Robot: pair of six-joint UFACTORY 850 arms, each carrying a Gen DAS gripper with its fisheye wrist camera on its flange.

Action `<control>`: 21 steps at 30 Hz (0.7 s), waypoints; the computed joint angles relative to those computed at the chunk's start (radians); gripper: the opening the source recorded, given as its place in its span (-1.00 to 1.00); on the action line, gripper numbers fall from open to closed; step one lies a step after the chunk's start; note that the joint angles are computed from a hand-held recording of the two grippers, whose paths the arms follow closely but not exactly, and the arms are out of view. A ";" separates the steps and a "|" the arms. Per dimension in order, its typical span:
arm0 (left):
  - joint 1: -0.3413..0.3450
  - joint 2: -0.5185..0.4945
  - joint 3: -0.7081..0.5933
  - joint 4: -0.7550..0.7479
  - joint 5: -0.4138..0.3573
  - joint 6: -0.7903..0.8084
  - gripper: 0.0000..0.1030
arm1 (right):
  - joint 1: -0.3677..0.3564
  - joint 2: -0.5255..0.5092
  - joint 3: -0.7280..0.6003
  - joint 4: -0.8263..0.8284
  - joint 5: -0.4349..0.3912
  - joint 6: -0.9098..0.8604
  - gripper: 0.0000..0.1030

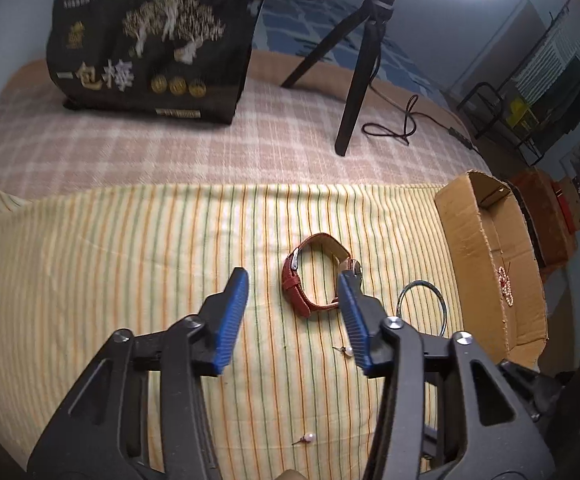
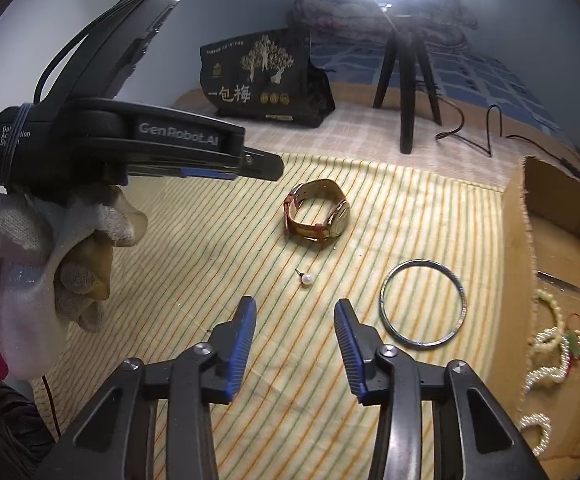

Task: Organize jewelry
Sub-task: 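Move both grippers back toward the brown leather watch, then grasp the brown watch strap with the left gripper while the right grasps the pearl earring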

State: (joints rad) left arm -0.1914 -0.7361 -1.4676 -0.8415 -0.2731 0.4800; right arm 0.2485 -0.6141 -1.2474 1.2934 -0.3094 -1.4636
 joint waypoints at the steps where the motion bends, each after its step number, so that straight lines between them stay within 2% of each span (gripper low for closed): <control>1: 0.001 -0.011 -0.009 -0.010 -0.010 0.006 -0.11 | 0.001 -0.012 -0.010 -0.009 0.000 0.013 -0.24; 5: 0.000 -0.042 -0.040 0.017 -0.030 -0.015 -0.12 | -0.002 -0.045 -0.044 -0.035 -0.016 0.062 -0.31; 8: -0.002 -0.065 -0.062 0.040 -0.043 -0.035 -0.25 | 0.003 -0.067 -0.066 -0.056 -0.013 0.088 -0.35; 16: -0.002 -0.103 -0.097 0.073 -0.060 -0.069 -0.25 | 0.020 -0.112 -0.111 -0.120 0.018 0.149 -0.43; 21: -0.006 -0.124 -0.118 0.103 -0.066 -0.097 -0.39 | 0.028 -0.133 -0.131 -0.156 0.042 0.183 -0.50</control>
